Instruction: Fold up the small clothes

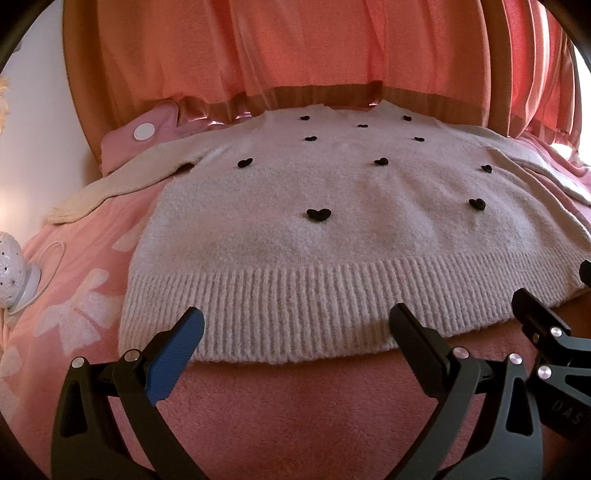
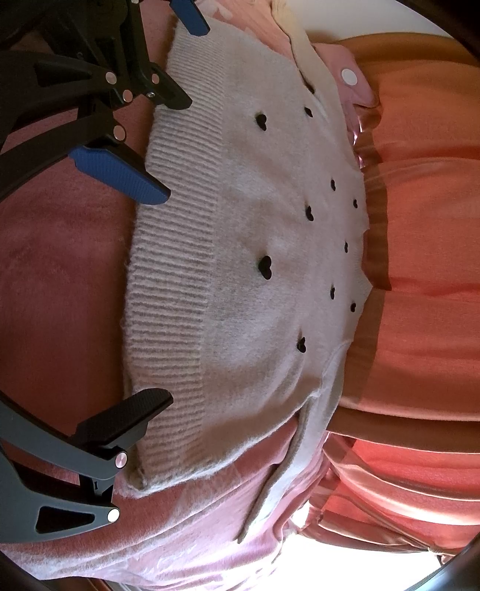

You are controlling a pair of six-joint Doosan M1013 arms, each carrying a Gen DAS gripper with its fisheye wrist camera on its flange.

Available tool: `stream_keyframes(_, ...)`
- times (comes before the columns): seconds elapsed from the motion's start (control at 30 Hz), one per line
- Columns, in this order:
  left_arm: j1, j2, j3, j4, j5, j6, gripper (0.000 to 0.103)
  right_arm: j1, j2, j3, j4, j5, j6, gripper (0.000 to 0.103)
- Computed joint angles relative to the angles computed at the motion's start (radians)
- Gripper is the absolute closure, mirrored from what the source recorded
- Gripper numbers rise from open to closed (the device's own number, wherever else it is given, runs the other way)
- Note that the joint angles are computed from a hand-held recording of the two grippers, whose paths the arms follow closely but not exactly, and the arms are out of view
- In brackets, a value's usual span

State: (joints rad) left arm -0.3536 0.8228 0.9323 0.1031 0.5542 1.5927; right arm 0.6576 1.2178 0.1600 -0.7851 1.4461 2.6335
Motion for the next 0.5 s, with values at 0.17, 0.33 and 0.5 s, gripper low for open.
stream_keyframes(0.17,0.0,0.0,0.0,0.0,0.0,0.0,0.005,0.0,-0.003,0.005,0.002,-0.003,0.001,0.005)
stream_keyframes(0.33,0.001,0.0,0.0,-0.002,0.001,0.003,0.005,0.0,-0.003,0.007,0.003,-0.003,0.002,0.005)
stream_keyframes(0.5,0.008,-0.007,0.007,-0.043,-0.013,0.028,0.005,-0.002,-0.035,0.068,0.01,-0.05,0.029,0.005)
